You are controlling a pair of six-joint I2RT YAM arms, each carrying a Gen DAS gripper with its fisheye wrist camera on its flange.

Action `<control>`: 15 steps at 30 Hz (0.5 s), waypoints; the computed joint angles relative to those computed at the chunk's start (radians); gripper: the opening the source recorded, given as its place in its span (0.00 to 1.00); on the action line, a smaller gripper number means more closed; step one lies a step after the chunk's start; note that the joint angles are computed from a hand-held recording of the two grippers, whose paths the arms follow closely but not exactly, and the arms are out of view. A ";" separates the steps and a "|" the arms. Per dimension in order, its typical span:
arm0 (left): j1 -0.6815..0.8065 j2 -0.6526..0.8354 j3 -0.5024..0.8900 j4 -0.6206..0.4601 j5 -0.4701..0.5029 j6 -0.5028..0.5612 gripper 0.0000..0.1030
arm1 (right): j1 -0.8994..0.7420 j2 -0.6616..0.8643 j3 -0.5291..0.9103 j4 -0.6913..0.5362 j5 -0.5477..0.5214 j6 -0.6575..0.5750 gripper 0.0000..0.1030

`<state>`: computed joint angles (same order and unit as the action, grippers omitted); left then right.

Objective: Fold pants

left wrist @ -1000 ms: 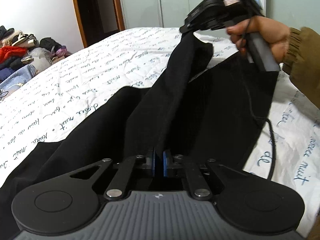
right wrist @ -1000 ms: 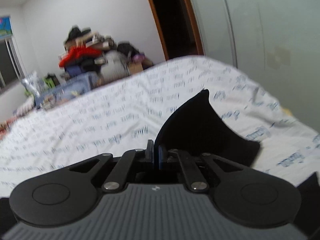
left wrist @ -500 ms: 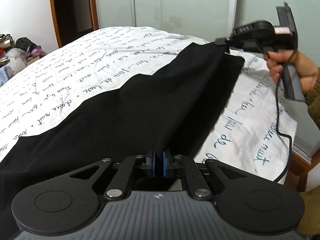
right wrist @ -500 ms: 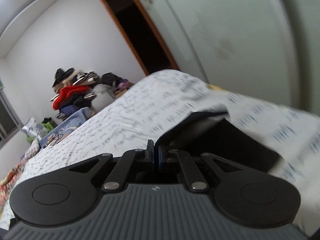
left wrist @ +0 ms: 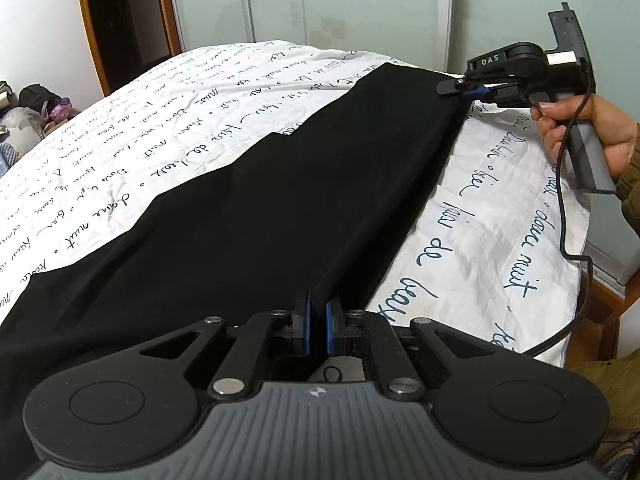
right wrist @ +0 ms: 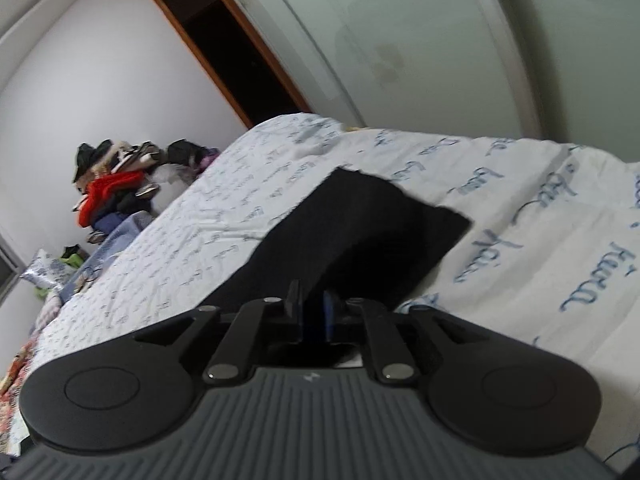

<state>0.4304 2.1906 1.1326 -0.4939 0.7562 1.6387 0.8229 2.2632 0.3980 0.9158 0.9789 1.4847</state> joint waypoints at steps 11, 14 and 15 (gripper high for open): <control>0.000 0.013 0.031 -0.043 0.003 -0.009 0.07 | -0.110 0.059 -0.036 0.140 0.034 -0.071 0.05; 0.003 0.010 0.032 -0.059 0.005 0.022 0.07 | -0.049 -0.013 -0.016 -0.069 0.113 -0.002 0.05; 0.001 0.010 0.027 -0.049 0.001 0.026 0.07 | -0.039 -0.024 -0.015 -0.114 0.119 0.024 0.05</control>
<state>0.4311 2.2002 1.1596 -0.5425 0.7575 1.6645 0.7834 2.2394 0.3830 0.8018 1.0977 1.5088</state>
